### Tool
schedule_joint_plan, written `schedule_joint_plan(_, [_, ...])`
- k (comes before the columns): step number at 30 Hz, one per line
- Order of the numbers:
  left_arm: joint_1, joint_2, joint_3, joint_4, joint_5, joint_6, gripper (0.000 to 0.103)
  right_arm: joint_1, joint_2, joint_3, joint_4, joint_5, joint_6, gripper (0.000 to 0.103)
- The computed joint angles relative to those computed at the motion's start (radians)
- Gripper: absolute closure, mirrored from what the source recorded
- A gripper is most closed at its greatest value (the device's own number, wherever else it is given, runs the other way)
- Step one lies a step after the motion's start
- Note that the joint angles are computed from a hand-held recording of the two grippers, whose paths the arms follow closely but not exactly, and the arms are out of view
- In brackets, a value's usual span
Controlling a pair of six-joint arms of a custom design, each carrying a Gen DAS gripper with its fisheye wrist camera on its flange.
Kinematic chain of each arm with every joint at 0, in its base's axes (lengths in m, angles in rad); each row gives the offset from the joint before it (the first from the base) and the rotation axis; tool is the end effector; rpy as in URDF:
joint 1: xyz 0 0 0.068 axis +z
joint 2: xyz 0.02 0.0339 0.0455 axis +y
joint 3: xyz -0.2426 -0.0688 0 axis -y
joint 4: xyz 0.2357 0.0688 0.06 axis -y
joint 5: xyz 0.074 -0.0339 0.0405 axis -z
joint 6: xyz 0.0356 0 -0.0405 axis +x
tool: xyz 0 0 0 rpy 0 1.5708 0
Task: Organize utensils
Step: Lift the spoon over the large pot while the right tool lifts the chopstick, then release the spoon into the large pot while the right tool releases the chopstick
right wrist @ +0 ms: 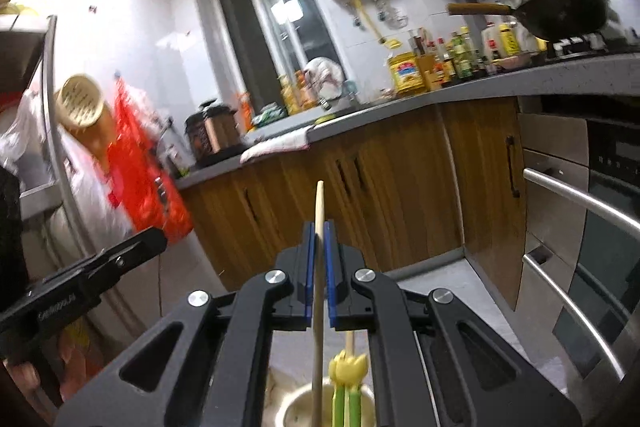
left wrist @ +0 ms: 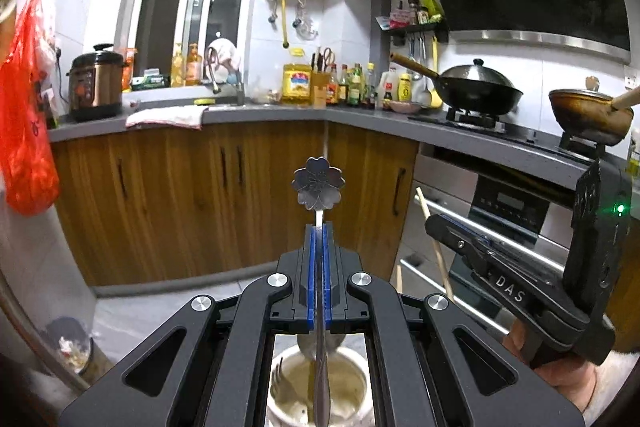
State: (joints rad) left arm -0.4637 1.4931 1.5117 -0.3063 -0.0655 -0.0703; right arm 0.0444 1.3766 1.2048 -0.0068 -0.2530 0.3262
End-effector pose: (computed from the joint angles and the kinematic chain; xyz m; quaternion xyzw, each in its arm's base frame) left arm 0.3058 -0.1503 0.3887 0.1373 0.7891 -0.1325 0.5838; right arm 0.3217 0.0232 0.3511 0.0268 0.7650 0.2124 0.6074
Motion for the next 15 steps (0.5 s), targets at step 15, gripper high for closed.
schedule_joint_plan(15, [-0.030, -0.009, -0.162, 0.184, -0.066, 0.058, 0.099, 0.054, 0.047, -0.157, 0.260, 0.137, -0.052, 0.098])
